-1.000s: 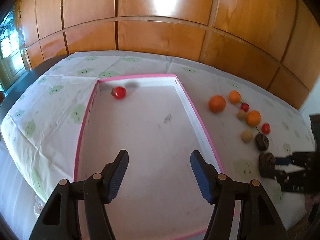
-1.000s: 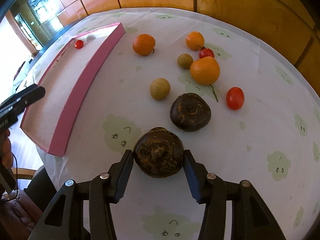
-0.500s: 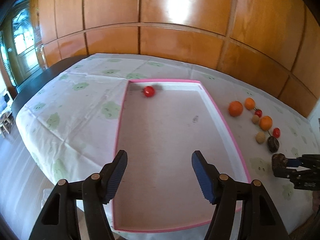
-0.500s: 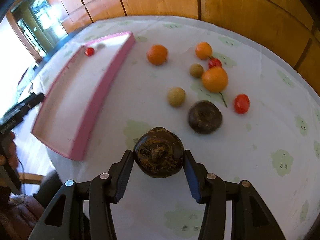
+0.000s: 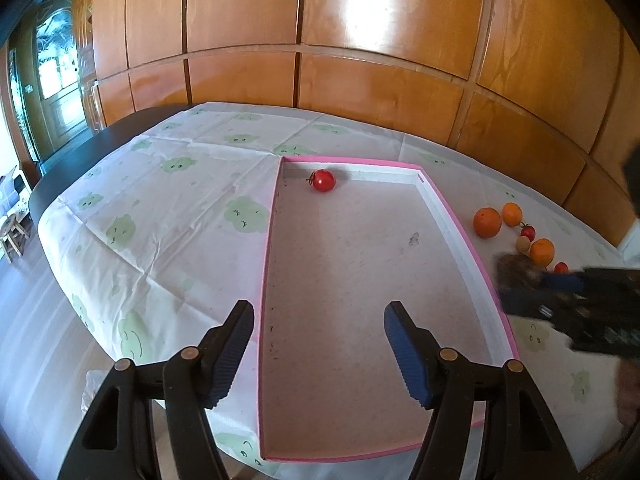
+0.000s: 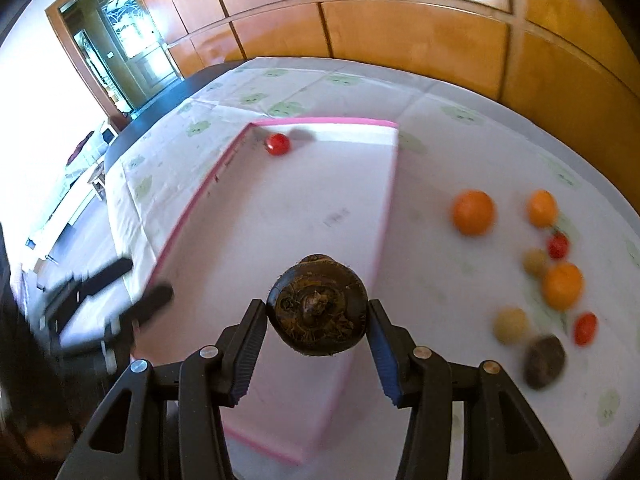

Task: Organize fruits
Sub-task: 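Lower the dark brown fruit into the pink tray and open the right gripper, then reach the left gripper to the orange and close on it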

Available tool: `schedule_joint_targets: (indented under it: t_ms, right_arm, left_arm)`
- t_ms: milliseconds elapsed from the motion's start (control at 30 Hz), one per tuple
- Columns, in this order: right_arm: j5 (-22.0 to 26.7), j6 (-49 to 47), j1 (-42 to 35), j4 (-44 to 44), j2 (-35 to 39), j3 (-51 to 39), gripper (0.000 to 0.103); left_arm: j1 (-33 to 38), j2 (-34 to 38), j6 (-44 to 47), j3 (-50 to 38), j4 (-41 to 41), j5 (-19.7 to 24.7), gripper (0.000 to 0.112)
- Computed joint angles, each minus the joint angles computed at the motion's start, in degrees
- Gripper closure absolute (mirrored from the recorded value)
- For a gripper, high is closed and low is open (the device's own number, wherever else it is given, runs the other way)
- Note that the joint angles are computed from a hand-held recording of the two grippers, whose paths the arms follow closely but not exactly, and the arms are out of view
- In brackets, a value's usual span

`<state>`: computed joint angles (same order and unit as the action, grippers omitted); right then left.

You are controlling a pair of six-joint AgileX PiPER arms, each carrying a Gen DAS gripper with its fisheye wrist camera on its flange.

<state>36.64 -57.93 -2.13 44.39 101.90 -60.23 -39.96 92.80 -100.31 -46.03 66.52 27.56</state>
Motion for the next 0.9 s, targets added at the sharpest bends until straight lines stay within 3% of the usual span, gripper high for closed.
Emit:
schedule_joint_targets:
  t_ms: [200, 433, 900]
  right_arm:
    - [-3.3, 3.6, 3.1, 0.6, 0.8, -2.3, 0.052]
    - [-7.1, -0.4, 0.5, 0.4, -3.7, 3.3, 0.052]
    - [-10.2, -14.5, -15.5, 3.5, -9.1, 10.3, 0.052]
  left_arm:
    - [0.4, -0.8, -0.8, 0.9, 0.5, -0.4, 0.044]
    - [0.3, -1.3, -2.5, 1.5, 2.0, -0.2, 0.044]
    - [-1.7, 0.0, 1.3, -0.7, -0.7, 0.5, 0.044]
